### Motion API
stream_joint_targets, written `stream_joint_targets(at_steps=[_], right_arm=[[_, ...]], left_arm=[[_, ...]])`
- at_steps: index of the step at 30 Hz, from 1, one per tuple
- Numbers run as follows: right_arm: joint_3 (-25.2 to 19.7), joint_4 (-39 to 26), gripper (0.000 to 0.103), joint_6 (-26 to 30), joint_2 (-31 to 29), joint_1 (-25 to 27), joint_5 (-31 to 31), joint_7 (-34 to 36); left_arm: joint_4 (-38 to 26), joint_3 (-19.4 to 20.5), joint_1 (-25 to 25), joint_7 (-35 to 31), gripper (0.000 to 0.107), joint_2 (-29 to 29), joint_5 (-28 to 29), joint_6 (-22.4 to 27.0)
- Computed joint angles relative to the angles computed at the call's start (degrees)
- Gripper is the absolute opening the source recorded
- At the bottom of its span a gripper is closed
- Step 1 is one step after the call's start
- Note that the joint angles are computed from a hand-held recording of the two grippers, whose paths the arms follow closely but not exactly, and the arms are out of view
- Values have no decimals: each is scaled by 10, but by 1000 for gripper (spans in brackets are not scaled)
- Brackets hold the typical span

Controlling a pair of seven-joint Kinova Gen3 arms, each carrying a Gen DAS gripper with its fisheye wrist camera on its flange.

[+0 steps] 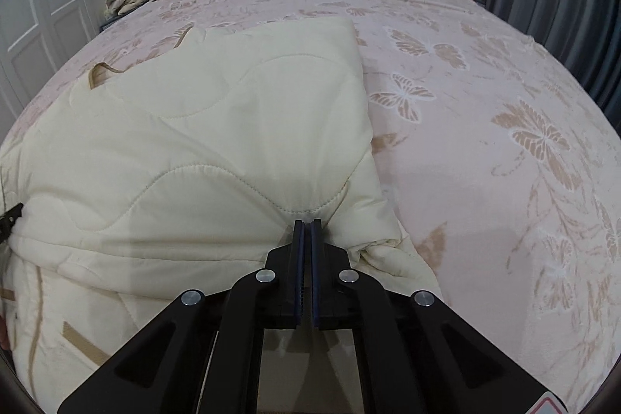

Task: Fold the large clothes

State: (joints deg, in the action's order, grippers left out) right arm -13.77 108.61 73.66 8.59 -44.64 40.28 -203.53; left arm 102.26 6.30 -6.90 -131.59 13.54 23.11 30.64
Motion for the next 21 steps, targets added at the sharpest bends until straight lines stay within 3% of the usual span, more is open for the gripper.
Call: stream_joint_targets(at_steps=[5, 7, 9, 11, 13, 15, 17, 20, 21], right_arm=[[-13, -12, 0, 14, 6, 15, -4, 9], [17, -51, 5, 48, 9, -21, -13, 14], [22, -86, 7, 47, -7, -49, 10, 1], [-8, -135, 7, 33, 12, -35, 36, 25], [-52, -182, 7, -3, 48, 10, 43, 72], [-61, -221, 7, -36, 90, 28, 32, 118], [-42, -250, 8, -54, 126, 24, -2, 156], [13, -253, 8, -50, 154, -29, -3, 152], [28, -253, 7, -43, 159, -50, 5, 145]], left_arm=[[8, -14, 8, -25, 27, -1, 26, -7], [9, -12, 4, -31, 28, -1, 35, -7], [11, 1, -11, -39, 28, -1, 45, -8], [13, -11, -4, -50, 28, -3, 58, -6], [-3, -5, -22, -54, 28, -2, 65, 30], [-22, 23, -74, -62, 40, 0, 91, 77], [-36, 37, -127, -88, 54, -3, 131, 123], [-68, 29, -205, -128, 84, -3, 190, 193], [-89, 14, -223, -134, 87, 7, 204, 217]])
